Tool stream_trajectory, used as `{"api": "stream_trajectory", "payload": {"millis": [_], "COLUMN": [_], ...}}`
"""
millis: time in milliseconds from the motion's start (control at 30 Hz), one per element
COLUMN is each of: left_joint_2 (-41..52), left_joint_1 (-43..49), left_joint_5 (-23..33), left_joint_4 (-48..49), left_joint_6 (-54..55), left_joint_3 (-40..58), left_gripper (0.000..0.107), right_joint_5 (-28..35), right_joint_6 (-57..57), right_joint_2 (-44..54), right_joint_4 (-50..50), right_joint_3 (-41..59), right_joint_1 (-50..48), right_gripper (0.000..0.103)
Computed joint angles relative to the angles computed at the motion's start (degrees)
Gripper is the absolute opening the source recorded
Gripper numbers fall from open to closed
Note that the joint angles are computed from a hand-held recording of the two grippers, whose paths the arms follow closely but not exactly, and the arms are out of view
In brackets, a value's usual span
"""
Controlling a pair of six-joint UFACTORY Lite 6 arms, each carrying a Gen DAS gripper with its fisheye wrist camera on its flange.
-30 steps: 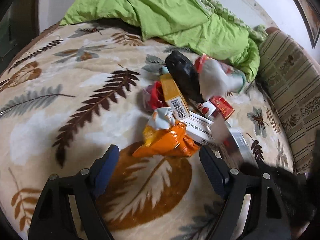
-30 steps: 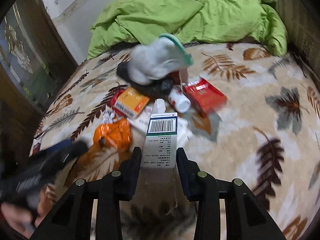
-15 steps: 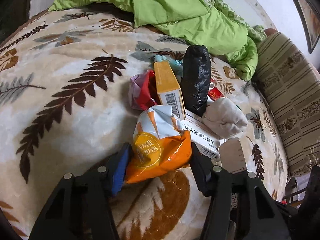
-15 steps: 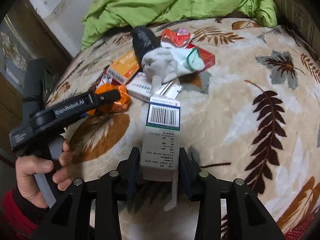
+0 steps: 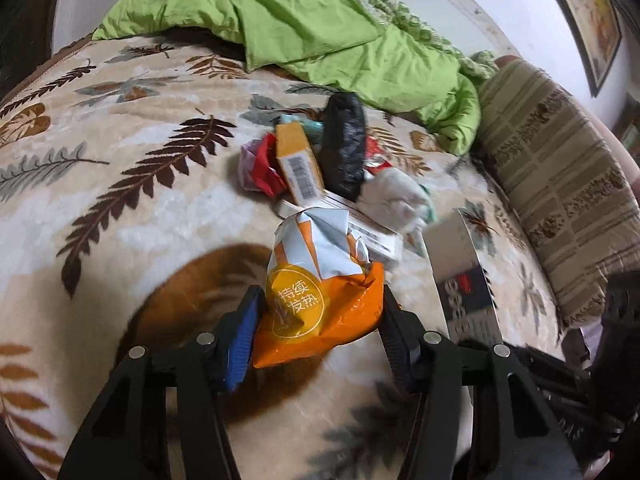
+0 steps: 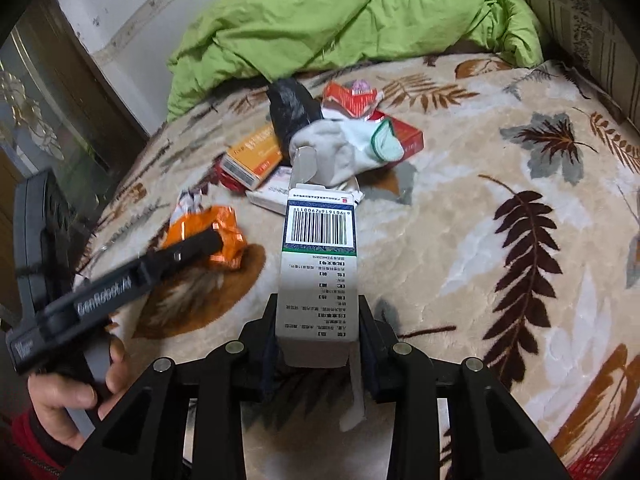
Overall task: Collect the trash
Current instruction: 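Grasp the white medicine box with the right tool while the left tool grasps the orange chip bag, then carry both items to the red basket and open both tools over it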
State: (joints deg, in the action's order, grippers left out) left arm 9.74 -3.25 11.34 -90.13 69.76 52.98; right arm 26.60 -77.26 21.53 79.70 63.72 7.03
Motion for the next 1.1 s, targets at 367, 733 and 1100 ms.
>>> {"api": "stream_trajectory", "payload": {"millis": [367,733,1100], "left_joint_2": [-9.8,-3.7,20.9], "left_joint_1": [-12.0,-32.9,-48.6], "left_joint_5": [-2.6,-3.4,7.0], "left_joint_4": [15.0,50.4,66.1], "left_joint_6": [-15.1,-50.6,-65.3], "left_joint_3": [-4.5,6.6,38.8], "left_gripper": [0.055,0.055,0.055], "right_joint_5": [8.5,21.8,30.1], "right_joint_6": [-5.0,-3.0,-5.5], "right_joint_2": [-14.5,-27.4,-18.3], "right_joint_4": [3.5,-11.0,-20.8], "right_joint_3": [-15.0,-22.3,-12.8], "right_joint_1": [-9.5,-41.6,-71.5], "right_gripper": [0.036,0.036,0.036]}}
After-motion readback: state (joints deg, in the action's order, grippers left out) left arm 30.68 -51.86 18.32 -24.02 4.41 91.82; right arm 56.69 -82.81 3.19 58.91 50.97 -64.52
